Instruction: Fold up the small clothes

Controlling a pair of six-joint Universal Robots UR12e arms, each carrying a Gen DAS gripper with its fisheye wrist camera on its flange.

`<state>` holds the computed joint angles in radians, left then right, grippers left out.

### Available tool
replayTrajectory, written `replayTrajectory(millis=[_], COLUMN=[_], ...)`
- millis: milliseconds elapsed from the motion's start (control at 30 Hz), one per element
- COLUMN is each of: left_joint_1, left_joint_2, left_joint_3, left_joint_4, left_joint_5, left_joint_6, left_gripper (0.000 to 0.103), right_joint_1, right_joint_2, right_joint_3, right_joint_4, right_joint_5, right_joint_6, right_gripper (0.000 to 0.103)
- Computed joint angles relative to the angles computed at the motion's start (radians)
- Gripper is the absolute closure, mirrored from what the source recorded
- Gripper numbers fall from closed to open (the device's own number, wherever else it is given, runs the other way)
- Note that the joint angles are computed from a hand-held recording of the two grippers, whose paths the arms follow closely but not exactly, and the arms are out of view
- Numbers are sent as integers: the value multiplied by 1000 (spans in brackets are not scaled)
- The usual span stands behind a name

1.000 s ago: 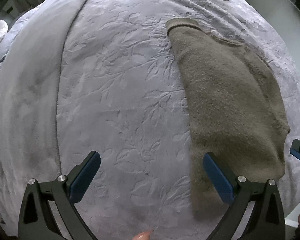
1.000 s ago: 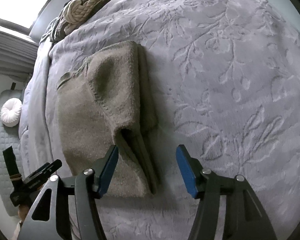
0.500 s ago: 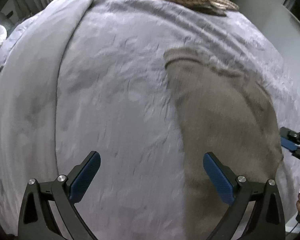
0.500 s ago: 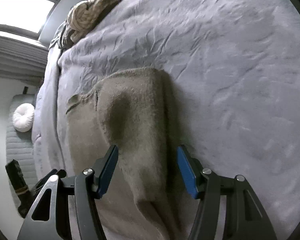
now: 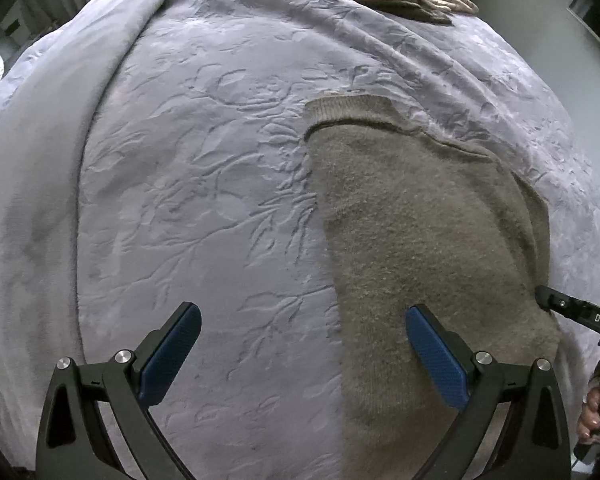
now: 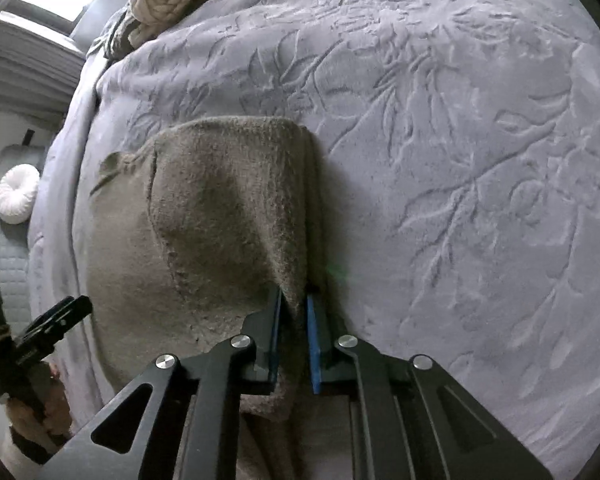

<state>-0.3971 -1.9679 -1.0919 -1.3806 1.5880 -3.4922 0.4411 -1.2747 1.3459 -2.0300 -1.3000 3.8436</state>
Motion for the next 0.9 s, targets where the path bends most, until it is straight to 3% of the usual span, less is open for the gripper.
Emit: replayTrajectory(millis=[133,233,367,700,900], left_joint_1=[-2,-1,-1,2,29], left_joint_2=[-8,-7,-9,-14,-2], left_joint_3=[10,9,9,15,-14], left_joint_4=[-4,-3,-3,-8,50], left_joint_5=[3,-3,-6,-28,-147], left_joint_6=[24,24,28,23,8], left_gripper=[0,0,0,0,0], right_joint_1=[-13,-15,-26,-38,-56], right_joint_2=[-19,-31,-53,-54,-53], right_joint_3=[18,28,69,95,117], right_joint_4=[-23,-32,-91,-133,-182], right_joint_5=[38,21,46,106,176], right_joint_6=[16,12,52,77,91], right_gripper=[75,42,42,42,41])
